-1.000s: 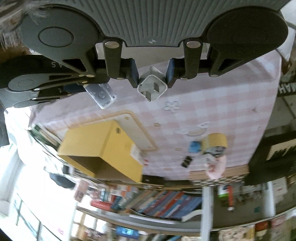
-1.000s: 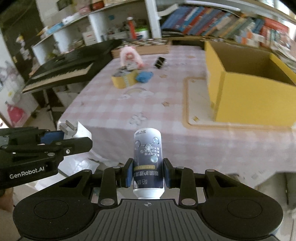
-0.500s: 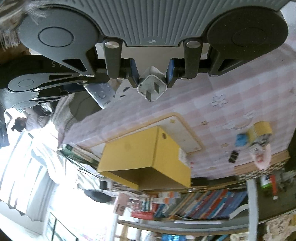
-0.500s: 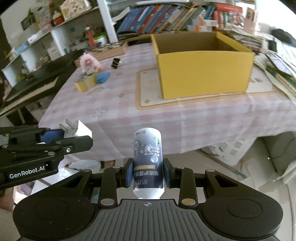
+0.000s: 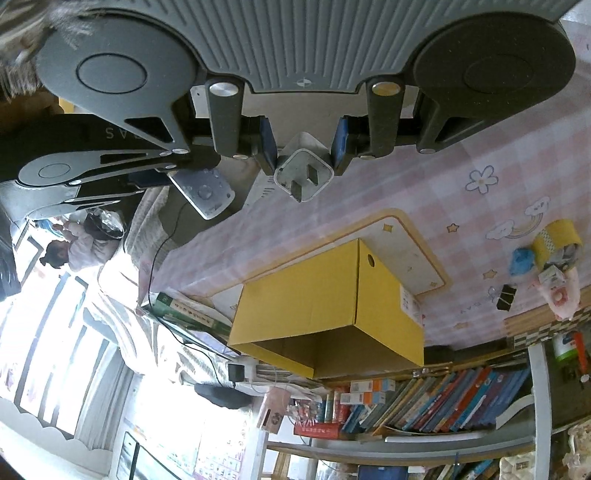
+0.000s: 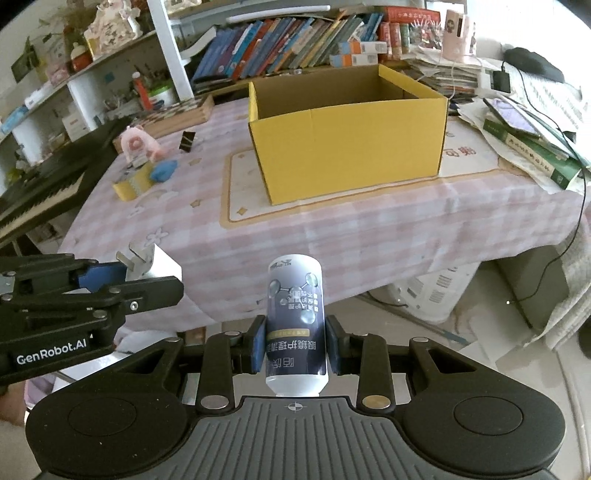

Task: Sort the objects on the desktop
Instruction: 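Carry the charger and spray bottle in both grippers over the yellow box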

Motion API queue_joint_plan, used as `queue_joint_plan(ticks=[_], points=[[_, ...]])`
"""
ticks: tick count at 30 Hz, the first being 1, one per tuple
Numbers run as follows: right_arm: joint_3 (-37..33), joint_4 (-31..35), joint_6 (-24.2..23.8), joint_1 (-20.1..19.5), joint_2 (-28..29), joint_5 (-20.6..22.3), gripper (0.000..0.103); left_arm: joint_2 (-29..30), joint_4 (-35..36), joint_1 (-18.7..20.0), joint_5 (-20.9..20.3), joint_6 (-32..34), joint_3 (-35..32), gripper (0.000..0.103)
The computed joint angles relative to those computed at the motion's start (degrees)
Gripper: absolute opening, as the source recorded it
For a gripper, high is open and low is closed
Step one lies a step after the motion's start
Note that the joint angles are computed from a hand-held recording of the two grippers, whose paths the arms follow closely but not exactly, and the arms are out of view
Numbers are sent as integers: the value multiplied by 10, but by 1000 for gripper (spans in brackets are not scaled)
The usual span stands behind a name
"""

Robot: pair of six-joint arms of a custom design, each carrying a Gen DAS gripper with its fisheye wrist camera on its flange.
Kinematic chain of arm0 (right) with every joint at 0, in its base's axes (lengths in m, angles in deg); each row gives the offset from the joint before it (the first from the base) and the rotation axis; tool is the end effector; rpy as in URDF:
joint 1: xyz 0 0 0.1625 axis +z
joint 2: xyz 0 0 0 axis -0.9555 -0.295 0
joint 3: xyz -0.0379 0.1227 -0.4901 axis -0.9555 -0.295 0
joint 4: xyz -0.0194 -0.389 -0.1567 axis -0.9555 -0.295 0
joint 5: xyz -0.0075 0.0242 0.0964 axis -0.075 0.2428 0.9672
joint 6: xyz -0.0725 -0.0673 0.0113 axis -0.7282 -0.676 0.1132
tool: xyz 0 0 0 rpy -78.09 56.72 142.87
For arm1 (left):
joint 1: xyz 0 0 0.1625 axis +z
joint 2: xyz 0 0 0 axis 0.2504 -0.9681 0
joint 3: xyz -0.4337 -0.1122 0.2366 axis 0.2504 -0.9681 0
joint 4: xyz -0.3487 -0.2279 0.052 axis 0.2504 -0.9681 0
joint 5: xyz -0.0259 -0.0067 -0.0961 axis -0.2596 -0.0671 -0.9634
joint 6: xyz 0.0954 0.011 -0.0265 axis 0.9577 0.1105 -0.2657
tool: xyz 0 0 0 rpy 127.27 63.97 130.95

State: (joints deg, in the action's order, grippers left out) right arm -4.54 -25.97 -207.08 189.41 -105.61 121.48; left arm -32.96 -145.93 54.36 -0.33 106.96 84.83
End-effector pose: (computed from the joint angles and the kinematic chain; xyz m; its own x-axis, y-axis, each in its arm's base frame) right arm 0.3359 -0.5622 0.0314 -0.7543 0.3736 0.5398 -0.1689 0.6841 -0.7095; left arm -0.1014 -0.6672 0.2668 -0.4974 0.8109 -0.3084 0.8675 0.4643 -0.1784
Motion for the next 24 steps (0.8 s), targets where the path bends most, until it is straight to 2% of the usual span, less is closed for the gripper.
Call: queue_joint_plan(ticks=[24], points=[[12,-14,-81,-43,-51,-36,33,62,-29,-32,8,-29,-34,29]])
